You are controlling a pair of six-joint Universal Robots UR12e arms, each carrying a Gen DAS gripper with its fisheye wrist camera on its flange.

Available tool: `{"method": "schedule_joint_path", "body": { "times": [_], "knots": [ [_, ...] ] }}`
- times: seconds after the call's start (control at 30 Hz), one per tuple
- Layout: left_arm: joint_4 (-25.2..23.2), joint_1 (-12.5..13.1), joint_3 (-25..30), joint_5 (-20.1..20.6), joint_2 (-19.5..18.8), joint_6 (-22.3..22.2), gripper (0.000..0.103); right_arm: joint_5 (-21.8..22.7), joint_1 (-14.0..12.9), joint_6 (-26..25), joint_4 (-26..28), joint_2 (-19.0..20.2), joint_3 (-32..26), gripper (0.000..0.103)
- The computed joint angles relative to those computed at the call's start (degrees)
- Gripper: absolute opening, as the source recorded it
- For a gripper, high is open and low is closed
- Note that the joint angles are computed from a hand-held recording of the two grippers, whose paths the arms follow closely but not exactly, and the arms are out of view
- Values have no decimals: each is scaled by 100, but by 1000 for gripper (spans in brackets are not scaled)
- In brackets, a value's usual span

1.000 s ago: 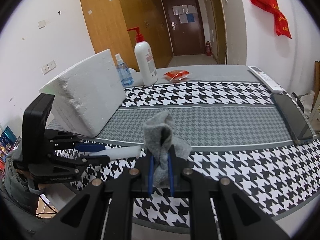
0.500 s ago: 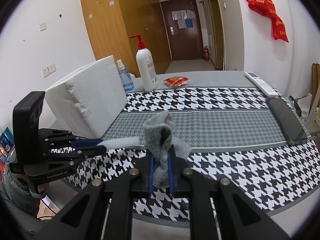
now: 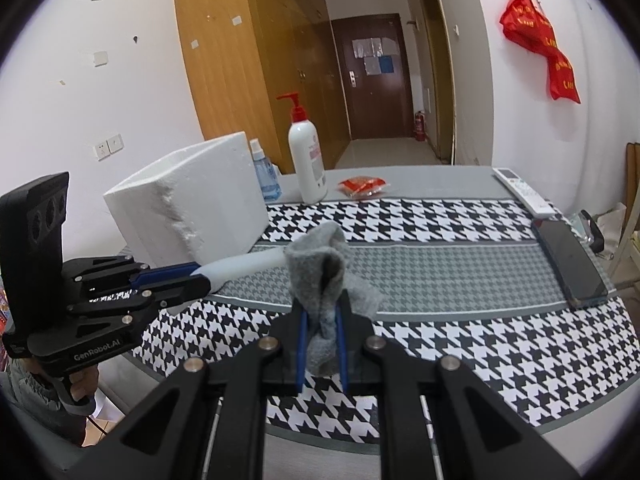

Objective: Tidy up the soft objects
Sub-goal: 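Lift the foam strip with the left tool while the right tool lifts the sock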

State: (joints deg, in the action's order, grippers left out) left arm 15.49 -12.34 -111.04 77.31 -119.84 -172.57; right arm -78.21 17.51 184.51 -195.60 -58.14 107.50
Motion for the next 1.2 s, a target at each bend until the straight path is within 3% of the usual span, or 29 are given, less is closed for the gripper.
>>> {"method": "schedule_joint_path", "body": {
  "times": [0.3, 0.63, 0.87, 0.9, 1.03, 1.2],
  "knots": [
    [307, 24, 22, 254, 5, -612, 20, 95, -13, -162, -109, -29, -65, 16],
    [681, -22, -92, 337, 54, -477, 14, 196, -12, -206, -220, -32, -78, 16],
    [406, -6, -117, 448, 69, -319, 14, 204, -17, -223, -131, -22, -85, 16],
    [327, -1, -124, 513, 74, -323, 17, 201, -12, -226, -120, -21, -91, 16],
    [30, 2, -162, 730, 69, -492, 47, 237, 7, -247, -70, -4, -118, 16],
    [-170, -73, -236, 1028, 3, -794, 47, 285, 23, -220, -2, 30, -148, 16]
  ]
}}
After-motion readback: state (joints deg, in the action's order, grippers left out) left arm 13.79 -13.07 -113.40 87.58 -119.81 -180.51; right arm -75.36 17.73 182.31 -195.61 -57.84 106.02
